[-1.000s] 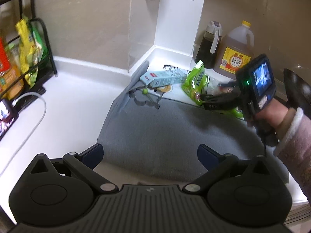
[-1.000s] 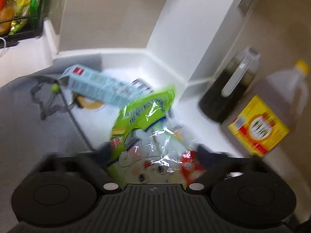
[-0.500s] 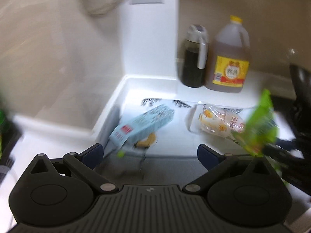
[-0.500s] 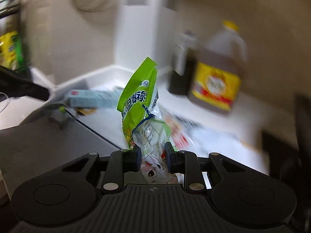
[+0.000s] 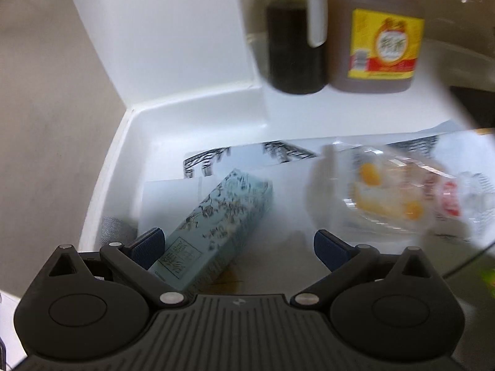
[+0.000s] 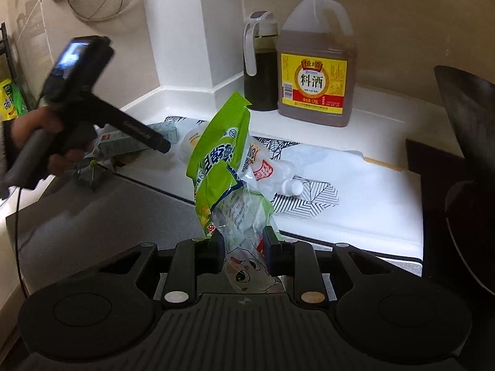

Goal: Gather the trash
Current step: 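Grasp the green snack bag with right while left grasps the light-blue carton, then lift the green snack bag with right while left lifts the carton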

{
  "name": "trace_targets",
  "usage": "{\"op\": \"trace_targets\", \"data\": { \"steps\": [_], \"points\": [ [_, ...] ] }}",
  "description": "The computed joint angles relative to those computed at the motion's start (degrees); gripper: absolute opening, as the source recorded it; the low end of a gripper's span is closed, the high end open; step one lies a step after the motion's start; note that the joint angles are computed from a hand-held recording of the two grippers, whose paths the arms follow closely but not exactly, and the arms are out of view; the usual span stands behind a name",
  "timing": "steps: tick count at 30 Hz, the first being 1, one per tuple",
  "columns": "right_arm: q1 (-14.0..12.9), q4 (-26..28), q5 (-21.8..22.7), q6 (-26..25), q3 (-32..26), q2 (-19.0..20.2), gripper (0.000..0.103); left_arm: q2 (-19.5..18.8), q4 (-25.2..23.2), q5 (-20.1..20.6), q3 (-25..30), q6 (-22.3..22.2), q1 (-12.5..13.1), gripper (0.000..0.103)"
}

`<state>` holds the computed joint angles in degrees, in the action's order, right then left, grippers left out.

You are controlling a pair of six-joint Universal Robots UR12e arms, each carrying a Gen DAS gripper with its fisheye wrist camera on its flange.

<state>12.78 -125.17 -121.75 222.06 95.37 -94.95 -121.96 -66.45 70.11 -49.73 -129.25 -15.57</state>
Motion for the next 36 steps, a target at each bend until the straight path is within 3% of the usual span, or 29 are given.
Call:
{"op": "trace_targets", "data": {
  "steps": [2, 4, 6, 8, 10, 17, 21, 25, 29, 36],
  "points": [
    [0.0, -0.16, 0.3, 0.26, 0.1, -0.07, 0.027, -0.75, 0.37, 1.63, 0.73, 0.51, -0.29, 0.103],
    [0.0, -0.42, 0.52, 0.42, 0.19, -0.08, 0.027, -2.03, -2.67, 3.1, 3.18, 0.48, -0.45, 0.101],
    [-0.05, -0.68, 0.72, 0.33, 0.14, 0.07, 0.027, -2.64, -4.53, 2.75, 4.51, -0.27, -0.27, 0.084],
    [0.03, -0.95, 0.72, 0.24, 0.06, 0.25, 0.027, -2.87, -6.65, 2.31, 5.82, -1.43, -0.08, 0.045],
    [0.16, -1.29, 0.59, -0.03, 0.03, 0.34, 0.027, -2.39, -7.02, 2.0, 5.66, -2.57, 0.11, 0.043],
    [0.72, -2.81, -0.81, -1.48, -0.34, 0.86, 0.027, 3.97, -1.72, -4.78, -2.49, -2.1, 2.29, 0.043],
    [1.17, -3.43, -0.97, -1.33, -0.61, 1.01, 0.027, 9.56, 1.65, -9.84, -9.54, -1.69, 5.14, 0.043],
    [1.56, -4.43, 0.11, -1.17, -0.64, 0.93, 0.027, 14.58, 1.55, -13.35, -14.69, -1.68, 8.56, 0.043],
    [2.25, -4.75, 0.7, -1.7, -0.99, 1.12, 0.027, 18.01, -0.01, -14.88, -17.25, -3.01, 12.01, 0.043],
    [3.26, -7.31, 1.91, -2.89, -0.87, 1.48, 0.027, 22.84, 4.01, -13.49, -22.51, -5.67, 16.22, 0.043]
  ]
}}
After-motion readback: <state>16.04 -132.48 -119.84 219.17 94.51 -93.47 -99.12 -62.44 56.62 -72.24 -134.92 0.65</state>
